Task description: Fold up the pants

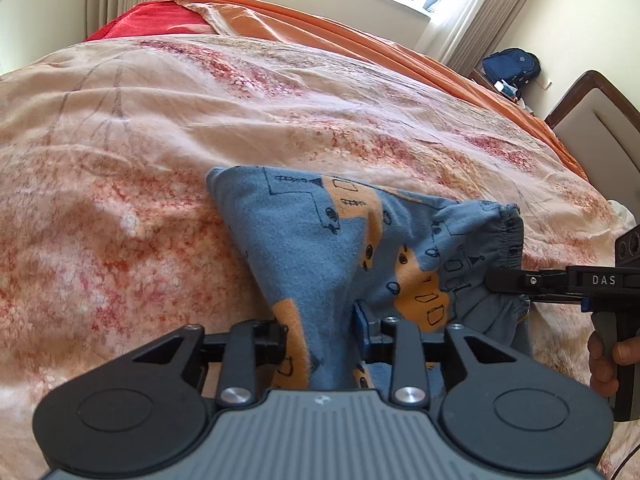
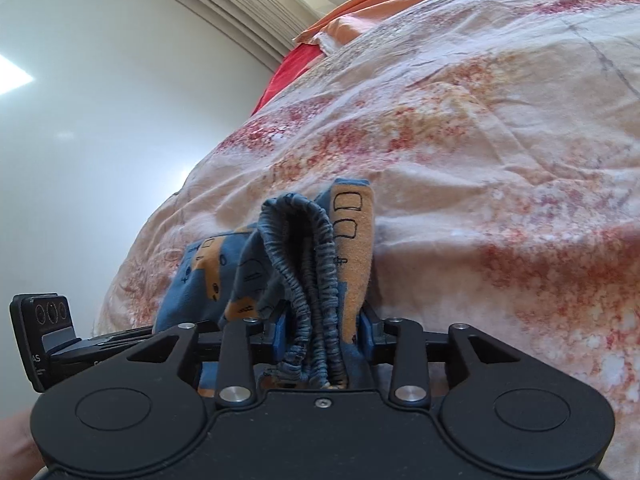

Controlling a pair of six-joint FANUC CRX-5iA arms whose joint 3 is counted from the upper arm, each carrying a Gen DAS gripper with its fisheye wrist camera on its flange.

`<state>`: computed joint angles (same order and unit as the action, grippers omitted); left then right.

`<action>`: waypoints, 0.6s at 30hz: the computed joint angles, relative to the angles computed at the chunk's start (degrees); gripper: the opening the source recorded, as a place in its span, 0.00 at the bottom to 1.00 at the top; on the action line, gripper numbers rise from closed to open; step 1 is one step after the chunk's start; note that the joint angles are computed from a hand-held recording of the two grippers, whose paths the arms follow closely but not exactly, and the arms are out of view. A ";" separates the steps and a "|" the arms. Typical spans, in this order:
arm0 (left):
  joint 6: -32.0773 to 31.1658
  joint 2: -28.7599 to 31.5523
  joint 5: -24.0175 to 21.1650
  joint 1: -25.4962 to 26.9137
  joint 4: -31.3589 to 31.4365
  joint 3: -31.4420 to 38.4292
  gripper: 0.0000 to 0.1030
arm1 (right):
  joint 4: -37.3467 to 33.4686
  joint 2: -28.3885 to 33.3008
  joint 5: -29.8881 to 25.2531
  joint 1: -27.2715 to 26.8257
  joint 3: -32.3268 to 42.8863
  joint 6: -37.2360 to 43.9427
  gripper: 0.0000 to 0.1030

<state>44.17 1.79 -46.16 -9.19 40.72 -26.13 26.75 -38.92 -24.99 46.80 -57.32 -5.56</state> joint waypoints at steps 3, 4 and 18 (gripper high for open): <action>1.90 -1.02 0.85 0.47 -0.73 -0.79 0.50 | 1.88 -3.24 -2.57 1.34 -1.70 -3.58 0.44; 2.42 -1.50 0.72 0.79 -1.09 -1.01 0.50 | 2.98 -4.45 -3.83 2.07 -2.25 -5.15 0.45; 10.48 -20.54 -10.86 7.91 -7.44 -6.41 0.99 | 17.97 -10.60 -48.03 42.29 6.22 -23.87 0.99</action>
<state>54.66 -18.75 -57.01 -1.28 33.28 -32.55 44.71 -49.52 -73.02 89.10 -51.10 -29.43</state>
